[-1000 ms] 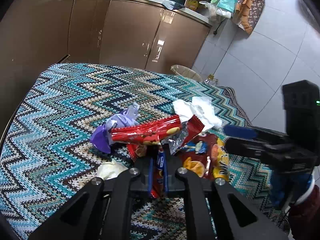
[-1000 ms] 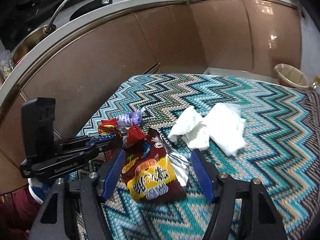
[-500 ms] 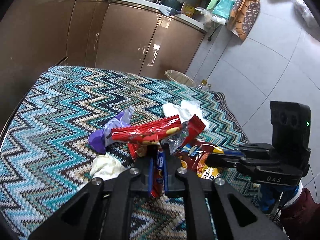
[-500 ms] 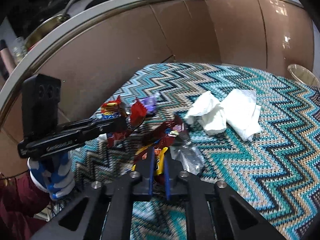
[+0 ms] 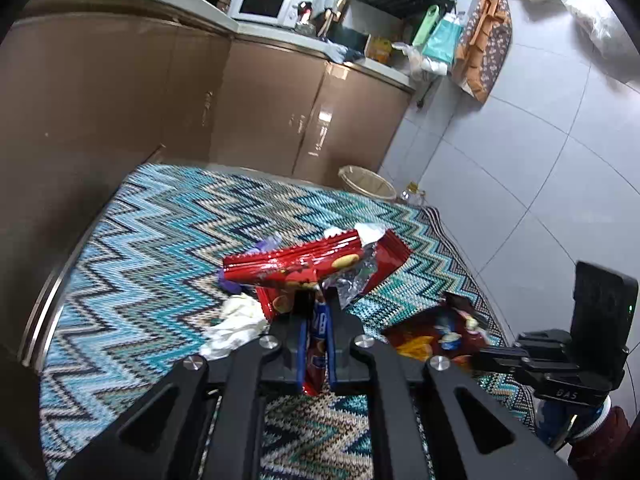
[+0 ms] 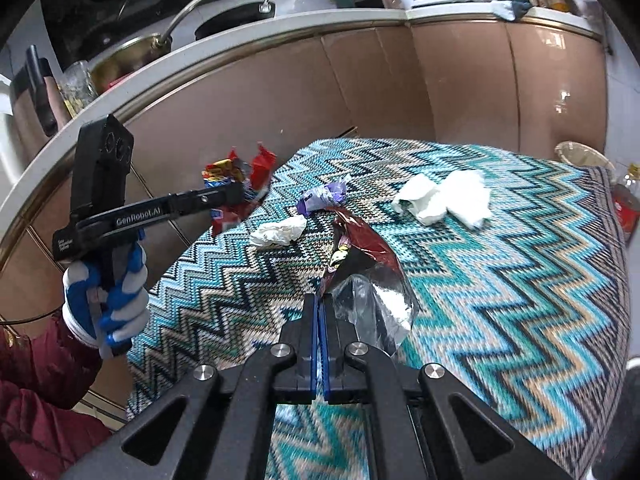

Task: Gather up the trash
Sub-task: 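Carry both held wrappers over the white bin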

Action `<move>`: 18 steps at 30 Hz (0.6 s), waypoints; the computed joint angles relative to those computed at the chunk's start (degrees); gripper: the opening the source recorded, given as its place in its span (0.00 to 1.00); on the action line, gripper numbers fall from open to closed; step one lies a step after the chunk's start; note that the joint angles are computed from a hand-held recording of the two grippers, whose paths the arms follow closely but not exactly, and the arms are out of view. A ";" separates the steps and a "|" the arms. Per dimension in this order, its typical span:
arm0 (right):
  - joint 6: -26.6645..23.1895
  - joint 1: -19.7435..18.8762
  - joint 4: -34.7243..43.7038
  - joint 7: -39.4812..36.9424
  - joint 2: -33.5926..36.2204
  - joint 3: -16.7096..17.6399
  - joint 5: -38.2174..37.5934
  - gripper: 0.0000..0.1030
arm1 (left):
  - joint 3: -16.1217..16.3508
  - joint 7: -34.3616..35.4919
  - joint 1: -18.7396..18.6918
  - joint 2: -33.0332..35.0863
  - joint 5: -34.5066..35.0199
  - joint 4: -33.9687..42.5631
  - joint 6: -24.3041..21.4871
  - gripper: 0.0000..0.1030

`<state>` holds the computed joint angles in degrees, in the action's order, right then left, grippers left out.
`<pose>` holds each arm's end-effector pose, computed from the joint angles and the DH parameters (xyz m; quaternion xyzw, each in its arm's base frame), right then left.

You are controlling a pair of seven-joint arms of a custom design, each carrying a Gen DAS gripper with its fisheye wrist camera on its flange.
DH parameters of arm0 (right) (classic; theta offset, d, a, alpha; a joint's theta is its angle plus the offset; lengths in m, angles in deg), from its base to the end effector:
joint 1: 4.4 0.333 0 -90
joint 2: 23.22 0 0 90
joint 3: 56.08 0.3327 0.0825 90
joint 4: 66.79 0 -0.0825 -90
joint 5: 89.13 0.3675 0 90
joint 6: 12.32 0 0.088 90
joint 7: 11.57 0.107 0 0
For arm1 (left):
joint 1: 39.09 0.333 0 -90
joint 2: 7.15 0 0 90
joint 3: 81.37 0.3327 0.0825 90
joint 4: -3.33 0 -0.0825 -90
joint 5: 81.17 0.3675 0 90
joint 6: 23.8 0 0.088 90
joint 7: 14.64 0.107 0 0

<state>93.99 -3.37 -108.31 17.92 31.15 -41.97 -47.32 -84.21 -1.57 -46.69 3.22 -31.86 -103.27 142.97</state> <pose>0.7836 0.1581 0.4543 -0.8633 0.2293 0.0671 0.4445 0.6163 -0.1584 0.5320 -0.7418 0.4874 -0.3782 0.2628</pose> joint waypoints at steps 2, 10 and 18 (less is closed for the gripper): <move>2.82 -1.67 -7.74 -2.51 -4.54 0.27 1.94 0.02 | 0.19 -1.58 -0.40 -1.59 1.40 -1.02 -0.82 0.07; 8.60 -5.86 -25.84 -10.04 -16.44 -0.88 11.44 0.01 | -3.06 -1.37 -0.31 -4.37 2.04 -0.96 -4.35 0.07; 12.19 -10.71 -33.53 -13.91 -22.04 -4.35 21.84 0.01 | -6.37 15.90 -3.30 4.87 -8.55 13.88 -7.43 0.07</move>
<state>106.18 -14.08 -141.84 4.01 9.11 -46.32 -25.48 -90.58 14.33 -49.99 8.10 -40.41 -89.40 135.54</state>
